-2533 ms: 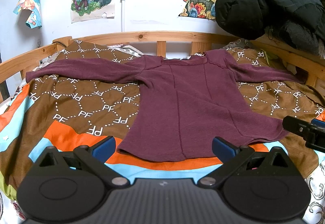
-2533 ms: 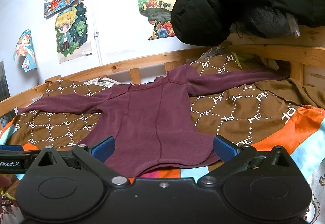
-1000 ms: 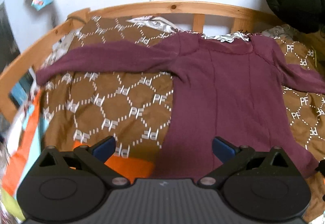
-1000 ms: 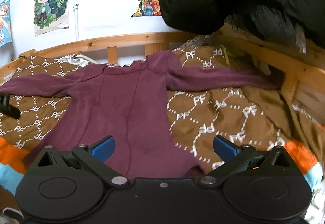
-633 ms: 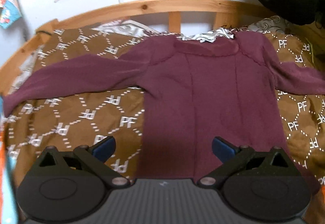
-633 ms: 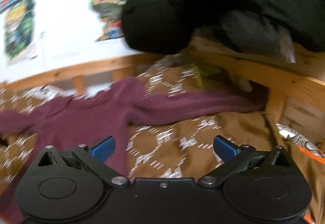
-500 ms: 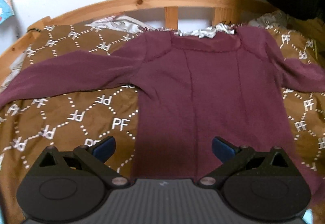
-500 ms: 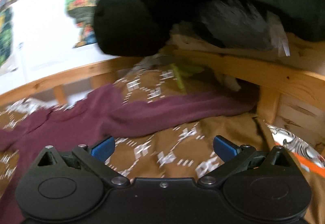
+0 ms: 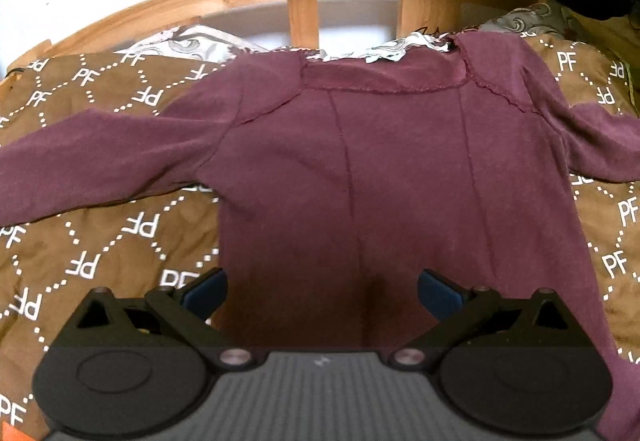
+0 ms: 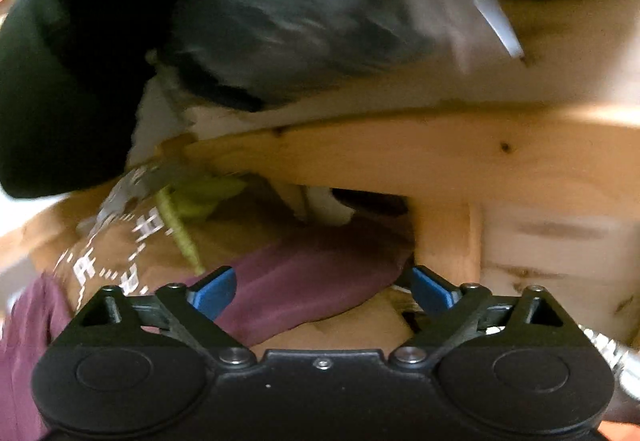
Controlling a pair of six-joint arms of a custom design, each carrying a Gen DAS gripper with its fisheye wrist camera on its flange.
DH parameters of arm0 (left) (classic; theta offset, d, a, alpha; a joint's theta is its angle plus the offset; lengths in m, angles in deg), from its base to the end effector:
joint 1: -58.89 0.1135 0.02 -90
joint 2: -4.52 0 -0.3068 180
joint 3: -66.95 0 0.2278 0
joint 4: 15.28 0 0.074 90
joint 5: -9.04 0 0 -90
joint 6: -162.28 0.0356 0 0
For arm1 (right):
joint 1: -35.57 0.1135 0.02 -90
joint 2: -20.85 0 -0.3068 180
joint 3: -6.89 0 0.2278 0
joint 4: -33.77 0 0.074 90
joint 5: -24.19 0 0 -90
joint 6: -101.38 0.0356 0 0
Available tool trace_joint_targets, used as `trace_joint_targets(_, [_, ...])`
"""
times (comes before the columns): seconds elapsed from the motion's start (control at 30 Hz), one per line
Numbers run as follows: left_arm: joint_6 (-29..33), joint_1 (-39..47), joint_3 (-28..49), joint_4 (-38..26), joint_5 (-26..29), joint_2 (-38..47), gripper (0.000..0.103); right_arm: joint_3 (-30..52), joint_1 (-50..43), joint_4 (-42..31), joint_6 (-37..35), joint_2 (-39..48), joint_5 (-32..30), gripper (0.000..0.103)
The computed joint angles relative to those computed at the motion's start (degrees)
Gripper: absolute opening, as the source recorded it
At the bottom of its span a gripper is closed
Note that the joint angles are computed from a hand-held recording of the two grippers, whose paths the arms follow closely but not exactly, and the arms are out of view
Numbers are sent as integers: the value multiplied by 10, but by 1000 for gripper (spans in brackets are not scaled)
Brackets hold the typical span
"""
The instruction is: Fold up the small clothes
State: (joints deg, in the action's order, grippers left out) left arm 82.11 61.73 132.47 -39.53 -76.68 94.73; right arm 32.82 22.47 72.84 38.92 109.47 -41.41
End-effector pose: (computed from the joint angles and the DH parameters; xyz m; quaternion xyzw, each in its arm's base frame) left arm 0.2998 0.0122 0.2426 0.0701 0.9333 0.0039 0.3522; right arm 0.2057 -0.0630 0.1752 0.3925 0.7269 -0.1082 0.5530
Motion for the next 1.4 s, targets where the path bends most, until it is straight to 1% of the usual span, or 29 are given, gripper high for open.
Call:
trace_joint_targets(0.07, [-1, -7, 13, -9, -2, 12, 103, -1, -13, 21, 7, 25, -9, 86])
trace_joint_targets(0.13, [-8, -13, 22, -13, -8, 23, 103, 4, -21, 35, 15, 53, -19, 78])
trace_joint_targets(0.27, [-28, -13, 21, -1, -3, 31, 103, 18, -32, 31, 38, 73, -37, 75])
trace_joint_targets(0.37, [-37, -10, 16, 11, -5, 33, 103, 27, -32, -1, 77, 63, -30, 71])
trace_joint_targets(0.47, [-46, -5, 18, 10, -5, 39, 103, 39, -29, -40, 119, 55, 1, 68])
trace_joint_targets(0.57, [-54, 6, 25, -2, 16, 46, 103, 62, -21, -69, 151, 65, 31, 55])
trace_joint_targets(0.6, [-58, 7, 24, -3, 19, 46, 103, 66, -20, -75, 155, 66, 37, 48])
trace_joint_targets(0.63, [-60, 8, 26, -8, 20, 48, 103, 74, -19, -83, 161, 70, 43, 45])
trace_joint_targets(0.7, [-58, 6, 29, -12, 23, 50, 103, 82, -22, -89, 177, 76, 54, 31])
trace_joint_targets(0.77, [-56, 5, 37, -17, 29, 53, 103, 85, -26, -88, 189, 81, 67, 21])
trace_joint_targets(0.8, [-54, 5, 45, -22, 36, 57, 103, 85, -30, -88, 195, 83, 67, 10])
trace_joint_targets(0.9, [-89, 7, 71, -33, 47, 69, 103, 73, -34, -72, 193, 81, 61, 5])
trace_joint_targets(0.97, [-120, 9, 93, -47, 49, 81, 103, 57, -9, -61, 170, 64, 95, 4])
trace_joint_targets(1.03, [-137, 16, 111, -57, 62, 93, 103, 45, 44, -53, 126, 37, 152, 4])
trace_joint_targets(1.1, [-138, 23, 123, -63, 69, 100, 103, 33, 108, -37, 68, 8, 205, 3])
trace_joint_targets(1.13, [-135, 25, 126, -62, 64, 101, 103, 27, 146, -25, 41, -7, 235, 3])
trace_joint_targets(1.23, [-110, 38, 134, -56, 63, 102, 103, 35, 255, 7, -48, -46, 323, 3])
trace_joint_targets(1.33, [-97, 56, 149, -62, 72, 103, 103, 66, 321, 80, -167, -52, 359, 3])
trace_joint_targets(1.4, [-87, 75, 159, -65, 85, 104, 103, 101, 351, 128, -246, -31, 352, 3])
